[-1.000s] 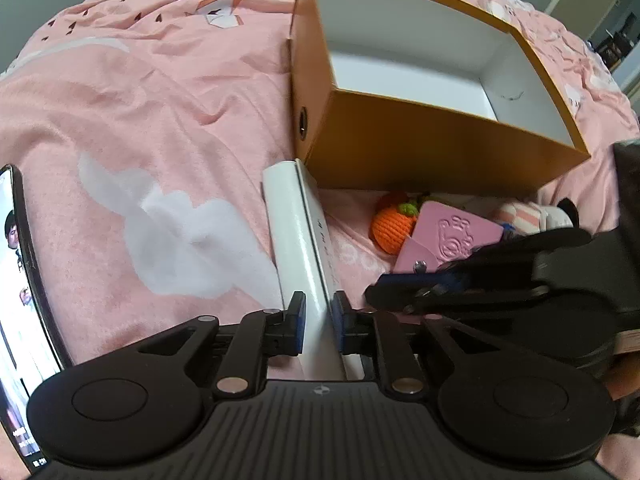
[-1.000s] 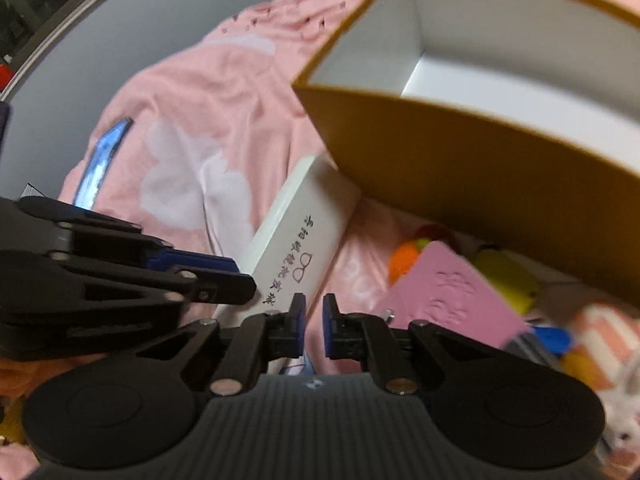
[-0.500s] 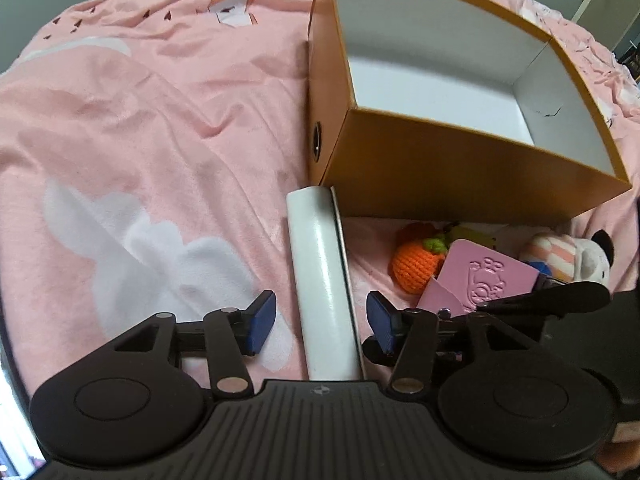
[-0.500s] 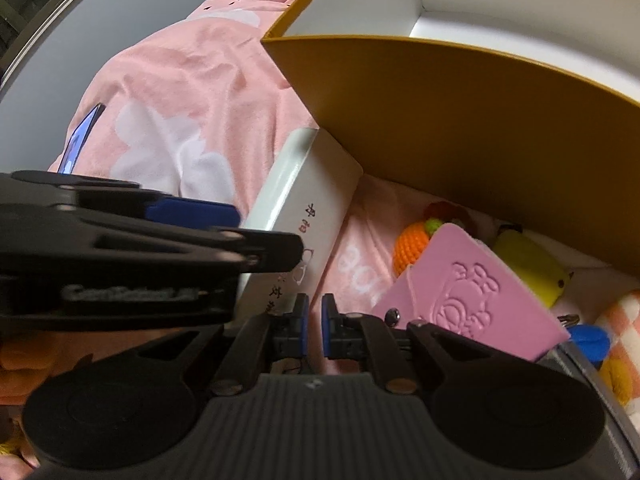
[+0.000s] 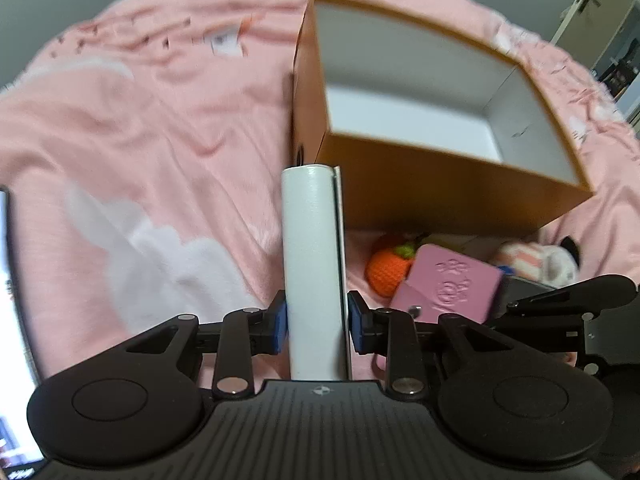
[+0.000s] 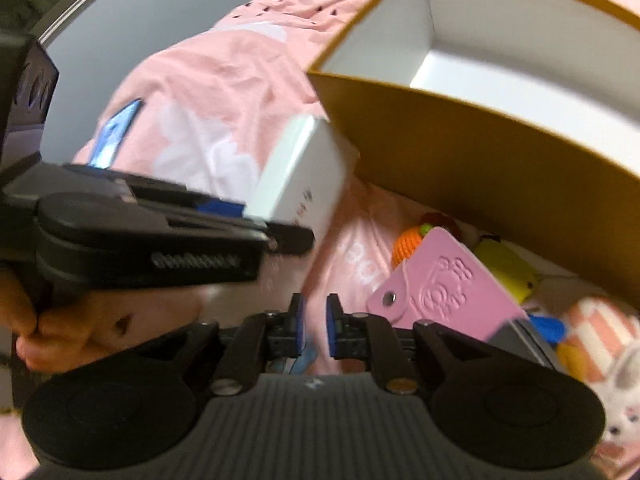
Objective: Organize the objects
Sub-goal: 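Grasp the long white case with the left tool while the right tool grasps the small gold box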
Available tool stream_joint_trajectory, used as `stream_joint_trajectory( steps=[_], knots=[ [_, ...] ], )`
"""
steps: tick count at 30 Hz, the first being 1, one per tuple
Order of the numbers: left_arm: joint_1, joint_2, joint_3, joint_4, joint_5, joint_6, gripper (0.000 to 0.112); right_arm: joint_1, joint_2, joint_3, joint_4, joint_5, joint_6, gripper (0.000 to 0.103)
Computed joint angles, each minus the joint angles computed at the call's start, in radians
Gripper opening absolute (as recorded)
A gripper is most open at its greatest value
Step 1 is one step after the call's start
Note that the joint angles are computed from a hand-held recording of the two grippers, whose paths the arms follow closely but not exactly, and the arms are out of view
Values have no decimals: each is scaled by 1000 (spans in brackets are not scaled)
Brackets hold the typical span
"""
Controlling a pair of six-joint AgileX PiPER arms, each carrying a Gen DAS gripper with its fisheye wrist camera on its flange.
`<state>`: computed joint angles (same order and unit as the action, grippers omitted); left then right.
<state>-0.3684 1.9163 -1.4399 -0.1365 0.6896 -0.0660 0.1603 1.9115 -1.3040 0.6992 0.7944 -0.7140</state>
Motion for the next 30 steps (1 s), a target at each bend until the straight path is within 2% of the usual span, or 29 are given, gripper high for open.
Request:
stream_joint_trajectory(
  steps=[3, 6, 9, 13, 15, 20, 23, 26, 30],
  knots=[
    [-7, -80, 69, 0, -34, 12, 33, 9, -49, 15, -58, 49, 1, 31],
    [-26, -133, 118, 21, -64, 3, 32, 27, -90, 46, -102, 91, -31, 36],
    [-30, -175, 156, 23, -91, 1, 32, 69, -113, 70, -170, 92, -32, 45],
    [-33, -229, 210, 24, -126, -4, 32, 110, -99, 56, -259, 110, -19, 54],
    [-34, -241, 226, 23, -138, -4, 32, 136, -79, 28, -308, 125, -28, 63],
    [-26, -253, 247, 29, -152, -17, 32, 177, 6, -83, -360, 176, -69, 65],
    [-1, -259, 262, -27, -158, 30, 32, 199, 44, -122, -391, 208, -23, 58],
    [-4, -255, 262, -35, -164, 45, 32, 197, 23, -82, -386, 169, -17, 56],
    [-14, -246, 245, -46, -163, 59, 32, 172, -61, 35, -334, 66, -5, 55]
  ],
)
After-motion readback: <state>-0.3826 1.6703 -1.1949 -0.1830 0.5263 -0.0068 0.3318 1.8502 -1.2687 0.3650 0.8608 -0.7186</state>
